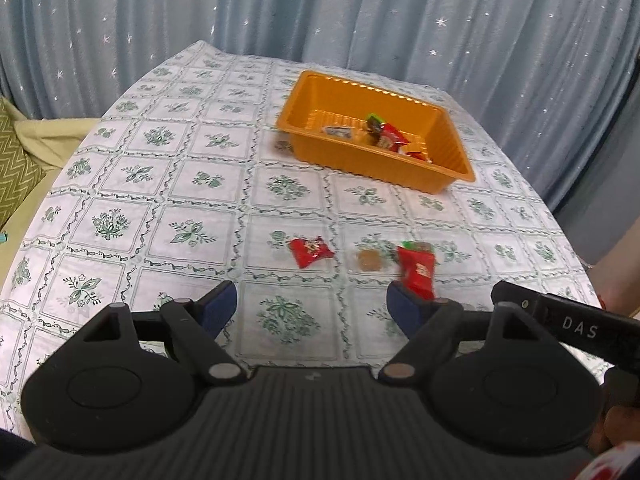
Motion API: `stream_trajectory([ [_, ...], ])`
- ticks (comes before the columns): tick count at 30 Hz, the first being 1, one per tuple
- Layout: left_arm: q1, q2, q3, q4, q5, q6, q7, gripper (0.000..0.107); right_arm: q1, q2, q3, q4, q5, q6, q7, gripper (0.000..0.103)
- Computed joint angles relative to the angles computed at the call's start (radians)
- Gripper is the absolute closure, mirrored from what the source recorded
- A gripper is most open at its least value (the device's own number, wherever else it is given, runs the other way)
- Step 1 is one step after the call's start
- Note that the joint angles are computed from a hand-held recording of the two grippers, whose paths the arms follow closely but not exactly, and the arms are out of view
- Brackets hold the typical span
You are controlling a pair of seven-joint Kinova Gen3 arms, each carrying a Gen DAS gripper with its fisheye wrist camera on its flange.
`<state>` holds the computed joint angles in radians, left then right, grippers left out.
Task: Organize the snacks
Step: 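Move both tools back to the remaining candies on the table, then grasp the large red packet with right tool while left tool grasps a small red candy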
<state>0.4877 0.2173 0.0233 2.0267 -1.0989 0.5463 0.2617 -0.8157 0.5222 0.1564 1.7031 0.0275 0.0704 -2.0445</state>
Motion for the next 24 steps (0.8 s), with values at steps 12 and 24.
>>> stream_trajectory([
  [12,-0.024,0.053,-0.068,-0.008,-0.012,-0.083,0.011,0.027,0.046,0.124,-0.068,-0.138,-0.012,0.015,0.028,0.031],
  [24,-0.019,0.072,-0.134,0.003,-0.029,-0.158,0.027,0.027,0.076,0.237,-0.115,-0.291,-0.002,0.102,0.028,0.051],
])
